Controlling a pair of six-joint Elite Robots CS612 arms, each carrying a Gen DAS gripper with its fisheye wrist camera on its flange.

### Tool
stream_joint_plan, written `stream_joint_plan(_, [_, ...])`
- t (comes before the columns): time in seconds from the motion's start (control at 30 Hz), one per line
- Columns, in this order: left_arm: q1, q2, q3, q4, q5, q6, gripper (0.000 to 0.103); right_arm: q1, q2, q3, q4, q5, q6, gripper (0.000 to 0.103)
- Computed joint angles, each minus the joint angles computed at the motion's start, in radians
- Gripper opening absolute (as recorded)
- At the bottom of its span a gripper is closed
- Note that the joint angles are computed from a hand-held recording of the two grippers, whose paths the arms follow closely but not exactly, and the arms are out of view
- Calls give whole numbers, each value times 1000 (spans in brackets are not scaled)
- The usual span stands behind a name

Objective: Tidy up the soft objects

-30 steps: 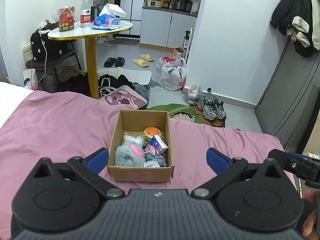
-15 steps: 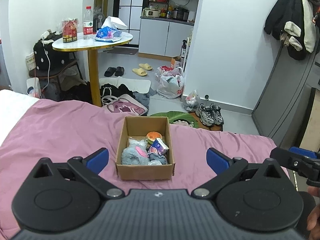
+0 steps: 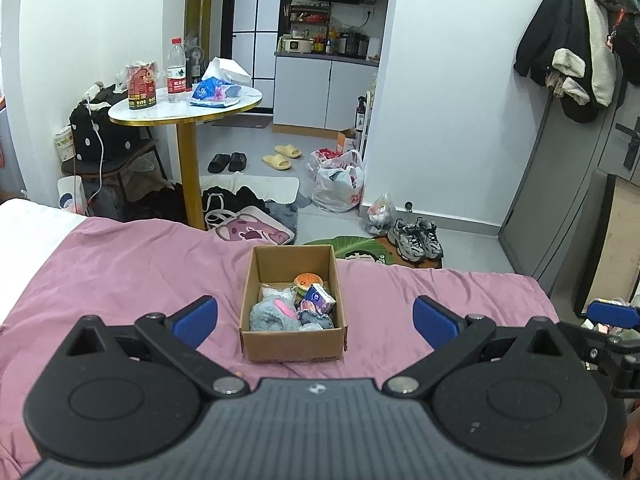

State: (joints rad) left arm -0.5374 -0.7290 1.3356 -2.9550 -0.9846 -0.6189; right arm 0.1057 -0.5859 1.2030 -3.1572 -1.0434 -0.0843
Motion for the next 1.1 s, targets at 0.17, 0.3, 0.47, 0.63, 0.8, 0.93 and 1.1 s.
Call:
stream_joint_plan(0.17, [-10, -13, 24, -13, 15, -1, 103, -1, -15, 23, -31, -30, 15, 103])
stream_joint_plan(0.3, [-16, -20, 35, -21, 25, -1, 103, -3, -21, 36, -34, -18, 1, 103])
stream_joint_plan(0.47, [-20, -26, 46, -28, 30, -6, 103, -1, -23, 41, -31, -20, -13, 103])
stream_joint_plan(0.63, [-21, -27, 49, -31, 28, -6, 103, -4, -21, 36, -30, -5, -23, 103])
stream_joint_plan(0.8, [-25, -34, 61, -38, 22, 0, 103, -4, -22, 37, -20, -2, -27, 103])
stream_joint_plan(0.93, [-29, -39, 67, -31, 21, -8, 103, -4, -24, 40, 0, 3, -42, 103])
stream_joint_plan(1.1, [-30, -41, 66, -24, 25, -8, 103, -5, -27, 47, 2, 10, -57, 103])
